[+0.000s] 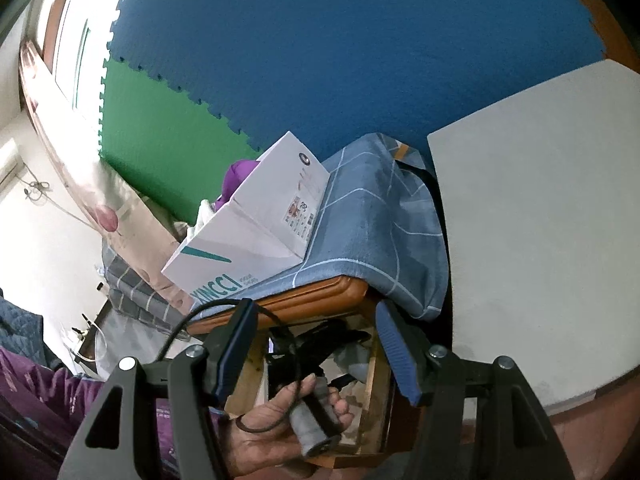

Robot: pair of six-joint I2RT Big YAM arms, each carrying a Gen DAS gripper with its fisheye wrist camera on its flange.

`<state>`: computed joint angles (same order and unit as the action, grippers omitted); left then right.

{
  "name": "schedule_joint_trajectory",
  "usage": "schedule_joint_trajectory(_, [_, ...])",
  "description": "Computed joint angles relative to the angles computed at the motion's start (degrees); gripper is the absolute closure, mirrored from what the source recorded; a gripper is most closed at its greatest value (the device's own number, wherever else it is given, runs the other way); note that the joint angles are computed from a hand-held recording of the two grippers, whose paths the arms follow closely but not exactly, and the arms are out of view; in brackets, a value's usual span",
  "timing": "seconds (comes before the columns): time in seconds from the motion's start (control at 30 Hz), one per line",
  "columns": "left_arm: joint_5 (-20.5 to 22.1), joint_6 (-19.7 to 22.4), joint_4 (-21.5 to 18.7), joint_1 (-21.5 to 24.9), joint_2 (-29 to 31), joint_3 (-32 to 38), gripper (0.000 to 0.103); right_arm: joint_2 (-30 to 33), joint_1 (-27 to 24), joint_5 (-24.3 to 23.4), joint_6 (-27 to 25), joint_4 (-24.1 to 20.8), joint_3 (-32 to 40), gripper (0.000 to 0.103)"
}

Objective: Take underwear out of drawer
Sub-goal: 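Lower the left gripper into the drawer toward the pale blue sock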

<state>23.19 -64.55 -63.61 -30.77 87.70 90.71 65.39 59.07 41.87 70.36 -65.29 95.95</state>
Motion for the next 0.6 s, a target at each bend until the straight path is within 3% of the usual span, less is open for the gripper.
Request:
schedule_joint_trajectory(0.27, [-2.70, -2.50, -0.21, -1.33, -0.85, -1.51, 0.032, -0.84, 0.31, 0.94, 1.25, 0.86, -1.03, 0.040])
schedule_joint_trajectory(0.37, [-4.89, -5.56, -1.37, -3.85, 3.02, 2.52, 0.031, -1.51, 0.27, 1.05, 1.99, 2.08, -1.97, 0.039])
schedule_joint_trajectory(0.6, [-5.12, -4.92, -3.68, -4.03, 4.07, 4.83, 0.027, -2.64, 0.16, 1.17, 3.07, 3.62, -3.53, 0.038])
